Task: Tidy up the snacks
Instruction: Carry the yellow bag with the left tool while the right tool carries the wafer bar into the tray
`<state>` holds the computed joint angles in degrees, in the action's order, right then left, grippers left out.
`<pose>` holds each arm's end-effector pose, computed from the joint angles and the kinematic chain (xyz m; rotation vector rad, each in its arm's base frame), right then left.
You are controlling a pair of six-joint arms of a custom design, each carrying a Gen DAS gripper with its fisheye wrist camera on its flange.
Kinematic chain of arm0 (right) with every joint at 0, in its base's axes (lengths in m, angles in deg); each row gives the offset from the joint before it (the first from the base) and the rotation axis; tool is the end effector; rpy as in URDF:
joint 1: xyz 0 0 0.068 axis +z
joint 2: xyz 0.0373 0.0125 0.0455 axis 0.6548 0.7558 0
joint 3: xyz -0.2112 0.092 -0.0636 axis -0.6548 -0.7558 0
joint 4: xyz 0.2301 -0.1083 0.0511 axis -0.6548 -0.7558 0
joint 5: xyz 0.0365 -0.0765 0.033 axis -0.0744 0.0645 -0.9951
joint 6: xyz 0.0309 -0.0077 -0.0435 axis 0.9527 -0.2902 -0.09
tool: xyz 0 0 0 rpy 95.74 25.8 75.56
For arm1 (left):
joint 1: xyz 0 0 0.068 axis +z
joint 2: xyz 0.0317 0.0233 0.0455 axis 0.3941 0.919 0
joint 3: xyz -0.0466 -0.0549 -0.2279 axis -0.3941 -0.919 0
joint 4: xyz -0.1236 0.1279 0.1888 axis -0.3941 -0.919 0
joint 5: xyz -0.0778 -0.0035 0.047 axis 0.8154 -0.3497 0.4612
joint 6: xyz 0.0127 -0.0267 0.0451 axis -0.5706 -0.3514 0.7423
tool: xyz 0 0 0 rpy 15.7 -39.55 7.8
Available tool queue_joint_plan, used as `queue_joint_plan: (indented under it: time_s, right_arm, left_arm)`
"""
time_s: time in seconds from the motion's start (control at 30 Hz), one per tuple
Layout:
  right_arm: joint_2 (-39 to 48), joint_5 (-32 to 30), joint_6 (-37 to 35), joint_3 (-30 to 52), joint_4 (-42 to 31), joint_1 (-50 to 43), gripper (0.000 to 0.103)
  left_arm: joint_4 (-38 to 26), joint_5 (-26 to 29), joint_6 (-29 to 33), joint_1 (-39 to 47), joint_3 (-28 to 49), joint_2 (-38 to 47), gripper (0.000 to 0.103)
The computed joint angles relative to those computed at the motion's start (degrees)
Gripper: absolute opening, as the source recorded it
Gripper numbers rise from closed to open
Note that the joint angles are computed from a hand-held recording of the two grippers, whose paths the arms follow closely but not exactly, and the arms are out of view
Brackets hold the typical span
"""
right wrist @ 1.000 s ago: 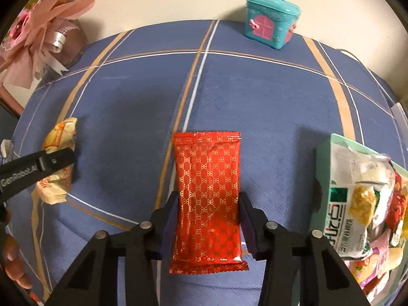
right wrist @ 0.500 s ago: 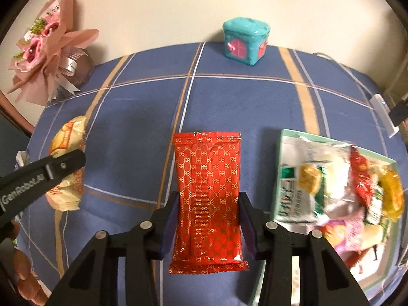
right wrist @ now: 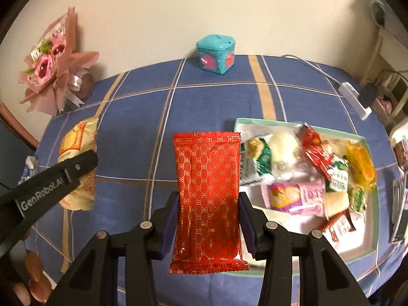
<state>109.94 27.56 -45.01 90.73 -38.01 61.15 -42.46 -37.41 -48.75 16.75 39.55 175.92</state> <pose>0.3134 0.1132 0.2121 -0.0598 2.6692 0.1227 0.3246 -0.0341 0.2227 -0.3446 2.6158 -0.0624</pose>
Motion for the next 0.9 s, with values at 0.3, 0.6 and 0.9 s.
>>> queue_joint_plan:
  time_s: [0.3, 0.6, 0.9]
  right_arm:
    - [-9.8, -2.0, -1.0, -6.2, -0.9, -4.7, 0.047]
    - [-10.5, -4.0, -3.0, -6.1, -2.7, -12.3, 0.047]
    - [-10.8, -7.7, -4.9, -5.7, -3.2, -23.1, 0.047]
  left_arm:
    - [-1.0, -4.1, -2.1, -7.0, -1.4, -6.1, 0.037]
    - [-1.2, -5.7, -5.0, -13.1, 0.9, -3.8, 0.037]
    - [-1.6, -5.8, -6.6, -19.9, 4.2, 0.3, 0.037]
